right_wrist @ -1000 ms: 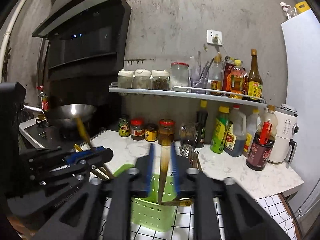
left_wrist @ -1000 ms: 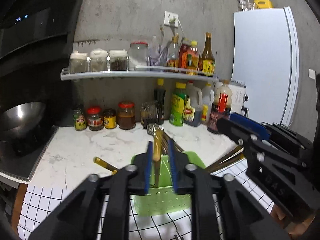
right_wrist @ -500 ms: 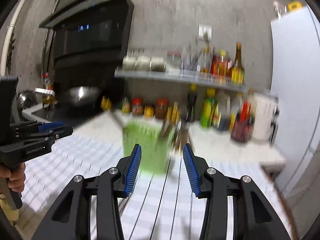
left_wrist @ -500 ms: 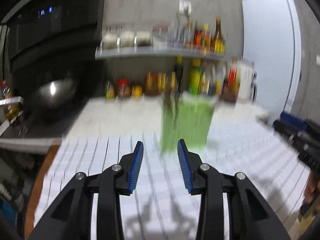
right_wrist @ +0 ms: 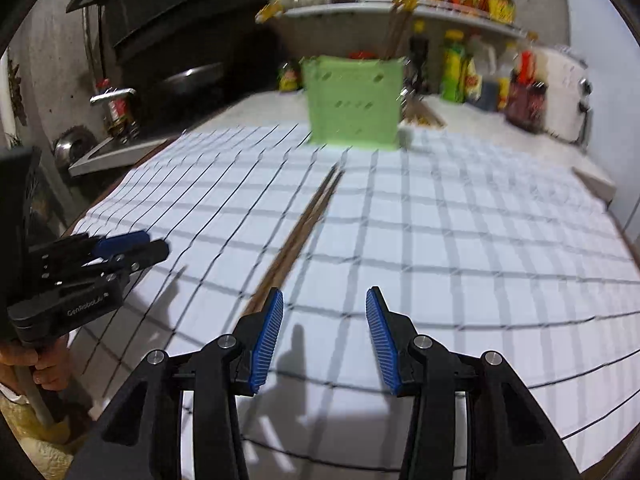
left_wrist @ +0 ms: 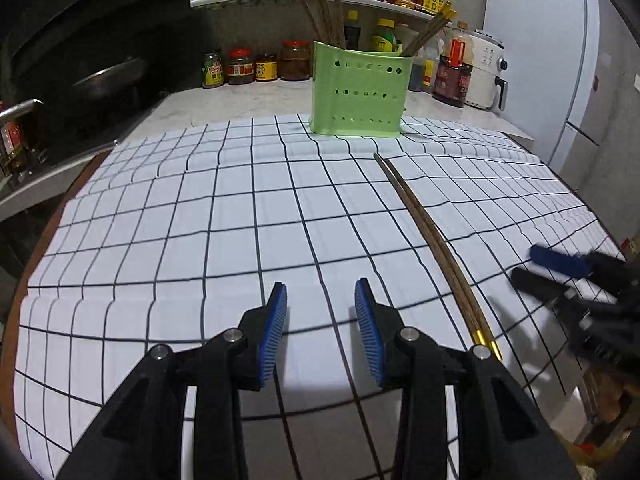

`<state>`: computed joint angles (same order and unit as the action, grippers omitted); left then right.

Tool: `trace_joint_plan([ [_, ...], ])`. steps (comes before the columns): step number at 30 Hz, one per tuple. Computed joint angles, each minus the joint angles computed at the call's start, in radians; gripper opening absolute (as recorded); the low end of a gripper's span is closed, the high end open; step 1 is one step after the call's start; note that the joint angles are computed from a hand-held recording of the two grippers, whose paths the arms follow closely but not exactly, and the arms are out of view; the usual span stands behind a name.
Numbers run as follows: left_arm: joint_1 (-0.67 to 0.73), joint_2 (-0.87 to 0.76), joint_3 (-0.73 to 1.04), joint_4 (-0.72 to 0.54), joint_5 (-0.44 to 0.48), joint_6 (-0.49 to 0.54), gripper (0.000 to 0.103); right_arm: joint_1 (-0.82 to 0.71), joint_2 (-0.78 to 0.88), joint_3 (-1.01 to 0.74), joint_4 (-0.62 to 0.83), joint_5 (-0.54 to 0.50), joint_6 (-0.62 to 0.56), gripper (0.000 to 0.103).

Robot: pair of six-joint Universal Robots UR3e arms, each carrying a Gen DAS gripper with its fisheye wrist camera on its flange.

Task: Organize utensils
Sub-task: 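Grasp a remaining chopstick with the right tool while the left tool approaches the other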

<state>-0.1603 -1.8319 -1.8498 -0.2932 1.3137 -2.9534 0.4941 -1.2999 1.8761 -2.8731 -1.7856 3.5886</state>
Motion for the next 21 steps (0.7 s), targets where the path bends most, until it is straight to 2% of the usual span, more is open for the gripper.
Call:
trace_joint_plan([
  [10,0.007,-0.017,-0.005,-0.005,-0.037,0.024,0.035,0.029,0.09,-0.115,0.092,-0.015,0.028,0.04],
  [16,-0.008,-0.038,0.027,-0.027,-0.053,0.033,0.035,0.042,0.123,-0.168,0.145,-0.059,0.012,0.037],
  [19,-0.014,-0.041,0.045,-0.066,-0.087,0.045,0.035,0.052,0.121,-0.171,0.157,-0.088,-0.016,0.028],
  [21,-0.013,-0.034,0.045,-0.097,-0.139,0.067,0.035,0.043,0.094,-0.132,0.144,-0.083,-0.034,0.018],
])
